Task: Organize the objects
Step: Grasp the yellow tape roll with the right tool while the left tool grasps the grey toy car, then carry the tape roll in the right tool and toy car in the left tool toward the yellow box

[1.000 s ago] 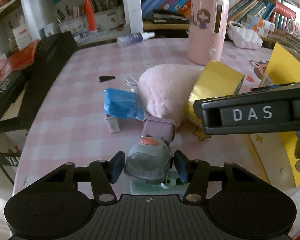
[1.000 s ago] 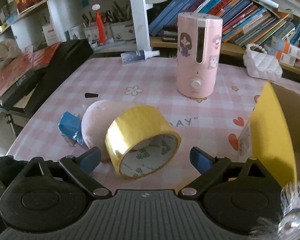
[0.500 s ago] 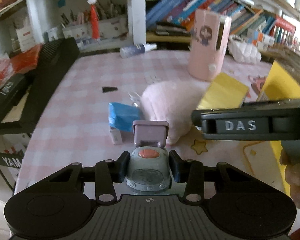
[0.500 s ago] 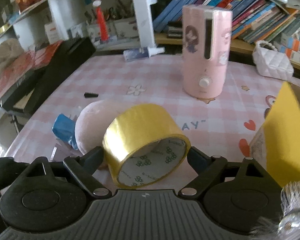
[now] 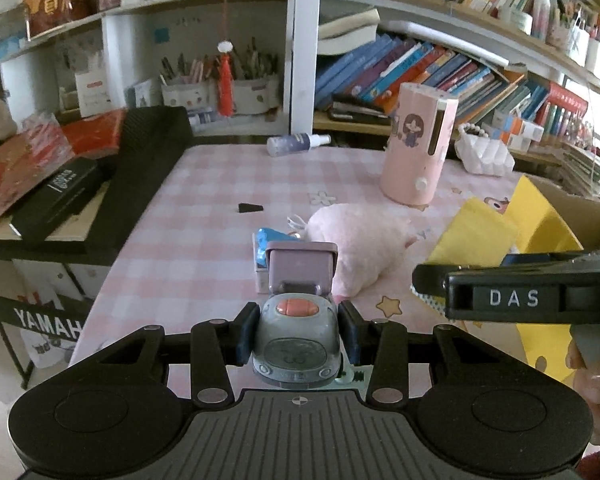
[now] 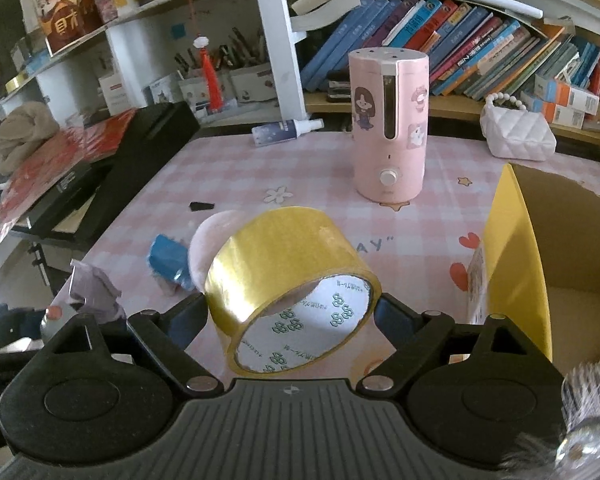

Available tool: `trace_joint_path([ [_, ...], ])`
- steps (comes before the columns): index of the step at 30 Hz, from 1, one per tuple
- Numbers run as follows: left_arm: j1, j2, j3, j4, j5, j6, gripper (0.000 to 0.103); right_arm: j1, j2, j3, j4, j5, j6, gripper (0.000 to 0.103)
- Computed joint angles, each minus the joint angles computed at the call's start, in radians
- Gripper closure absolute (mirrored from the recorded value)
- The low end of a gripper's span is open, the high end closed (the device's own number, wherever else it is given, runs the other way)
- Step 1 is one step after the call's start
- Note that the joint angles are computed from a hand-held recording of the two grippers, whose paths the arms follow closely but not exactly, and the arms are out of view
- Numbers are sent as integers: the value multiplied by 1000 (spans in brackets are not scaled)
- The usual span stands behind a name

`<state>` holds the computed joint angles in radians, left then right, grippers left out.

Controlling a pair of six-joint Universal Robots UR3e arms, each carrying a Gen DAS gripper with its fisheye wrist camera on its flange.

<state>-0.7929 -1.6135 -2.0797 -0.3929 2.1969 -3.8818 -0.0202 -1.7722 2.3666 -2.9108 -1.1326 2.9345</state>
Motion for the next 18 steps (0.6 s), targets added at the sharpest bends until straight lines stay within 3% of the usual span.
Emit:
trace_joint_path([
  [12, -144, 99, -66, -69, 75, -103, 63, -2, -319, 137, 169, -9, -20, 14],
  [18, -235, 143, -95, -124, 117, -193, 63, -9, -533, 190, 341, -18, -10, 14],
])
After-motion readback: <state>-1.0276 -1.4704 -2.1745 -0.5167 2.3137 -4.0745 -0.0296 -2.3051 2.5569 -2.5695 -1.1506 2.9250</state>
